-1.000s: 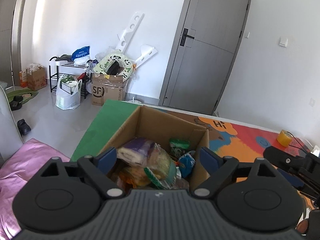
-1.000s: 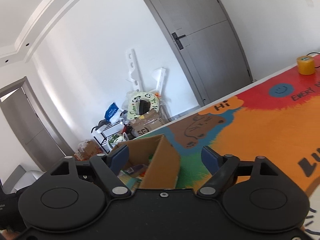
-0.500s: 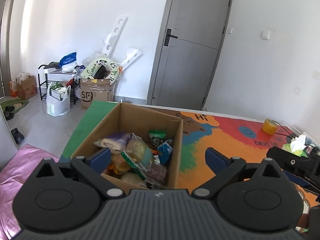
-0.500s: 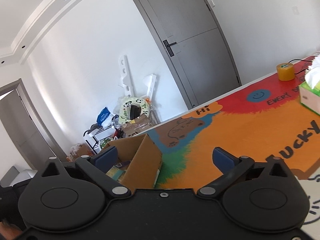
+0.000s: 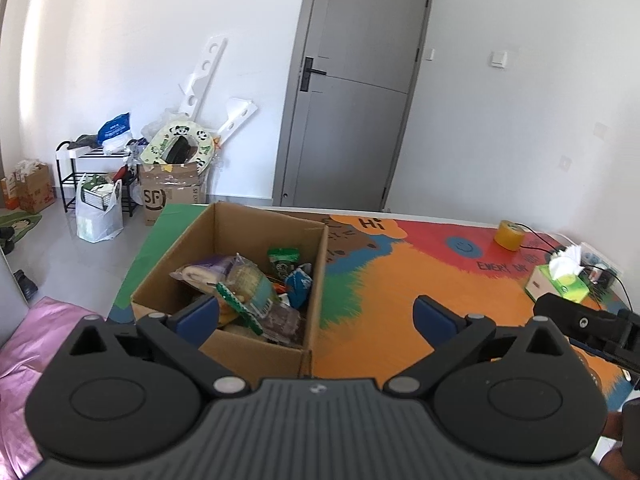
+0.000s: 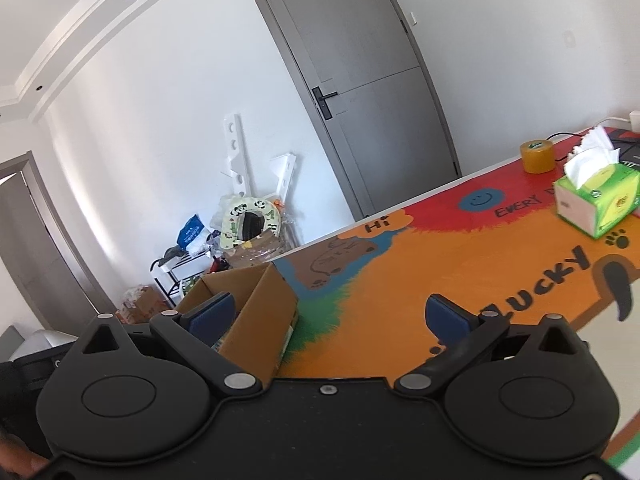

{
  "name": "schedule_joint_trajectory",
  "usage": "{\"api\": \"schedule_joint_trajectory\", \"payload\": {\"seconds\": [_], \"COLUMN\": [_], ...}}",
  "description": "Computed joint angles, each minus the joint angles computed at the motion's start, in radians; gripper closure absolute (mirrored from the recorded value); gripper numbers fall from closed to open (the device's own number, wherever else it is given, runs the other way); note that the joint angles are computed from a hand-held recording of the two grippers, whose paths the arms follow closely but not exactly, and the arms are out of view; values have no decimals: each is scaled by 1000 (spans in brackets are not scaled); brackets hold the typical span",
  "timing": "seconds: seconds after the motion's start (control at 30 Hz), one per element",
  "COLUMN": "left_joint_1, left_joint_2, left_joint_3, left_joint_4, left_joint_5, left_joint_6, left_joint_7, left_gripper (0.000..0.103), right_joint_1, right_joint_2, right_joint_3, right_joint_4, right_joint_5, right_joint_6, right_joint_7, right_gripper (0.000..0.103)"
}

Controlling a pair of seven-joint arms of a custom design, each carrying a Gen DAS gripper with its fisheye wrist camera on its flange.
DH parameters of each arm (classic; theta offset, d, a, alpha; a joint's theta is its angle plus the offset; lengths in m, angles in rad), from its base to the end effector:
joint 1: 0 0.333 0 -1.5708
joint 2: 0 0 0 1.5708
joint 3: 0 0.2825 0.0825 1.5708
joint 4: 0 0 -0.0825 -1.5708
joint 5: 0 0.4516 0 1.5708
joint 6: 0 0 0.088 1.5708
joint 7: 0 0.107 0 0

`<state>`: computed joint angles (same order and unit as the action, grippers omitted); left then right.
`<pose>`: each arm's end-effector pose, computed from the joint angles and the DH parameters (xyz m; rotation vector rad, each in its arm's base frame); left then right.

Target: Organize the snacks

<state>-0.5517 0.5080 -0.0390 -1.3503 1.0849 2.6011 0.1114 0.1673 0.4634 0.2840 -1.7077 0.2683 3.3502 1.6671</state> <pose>0.6580 -0.4553 0.4616 -1.7034 1.4963 -1.0517 0.6983 0.2721 0.4070 -1.3618 1.4432 -0.4477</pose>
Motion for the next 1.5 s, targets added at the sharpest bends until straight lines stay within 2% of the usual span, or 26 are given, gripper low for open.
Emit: {"api": "schedule_joint_trajectory", "payload": {"seconds": [0.3,0.47,0.6,0.67,0.83,0.87,0.93,1.1,1.17,1.23,1.3,1.37,1.5], "left_joint_1": [2,1,14,18,33,35,44,59,70,67,70,83,93], "left_joint_2": [-52,-86,-118,-131,-172,-177,-194,-239,-254,-270,-279,-290,-302], "left_joint_3": [-22,-38,-55,-61,-76,-80,-88,-109,-121,-125,-133,-142,-149], "left_joint_4": [-72,-111,-155,-171,-216,-221,-240,-293,-312,-329,-340,-357,-370], "left_joint_5": [5,18,15,16,27,29,30,38,22,41,53,35,40], "left_joint_6": [19,20,45,45,48,49,57,50,49,24,7,26,22], "left_joint_7": [3,9,20,22,30,34,48,71,95,92,86,96,90], "left_gripper": [1,1,1,1,1,1,1,1,1,1,1,1,1], "right_joint_1": [47,57,126,190,234,245,303,309,364,356,297,313,285], "right_joint_2": [-124,-186,-229,-247,-283,-289,-301,-339,-355,-368,-382,-392,-394], "right_joint_3": [-71,-89,-159,-220,-258,-269,-330,-336,-398,-392,-325,-356,-331], "right_joint_4": [-151,-221,-261,-275,-301,-306,-316,-351,-363,-366,-370,-378,-379], "right_joint_5": [28,31,65,95,111,107,82,34,-23,-52,-3,-133,-213], "right_joint_6": [12,10,-6,-22,-70,-78,-94,-104,-118,-153,-183,-210,-223], "right_joint_7": [-4,-4,-29,-53,-76,-75,-60,-33,21,54,6,127,193], "right_gripper": [0,0,0,0,0,0,0,0,0,0,0,0,0]}}
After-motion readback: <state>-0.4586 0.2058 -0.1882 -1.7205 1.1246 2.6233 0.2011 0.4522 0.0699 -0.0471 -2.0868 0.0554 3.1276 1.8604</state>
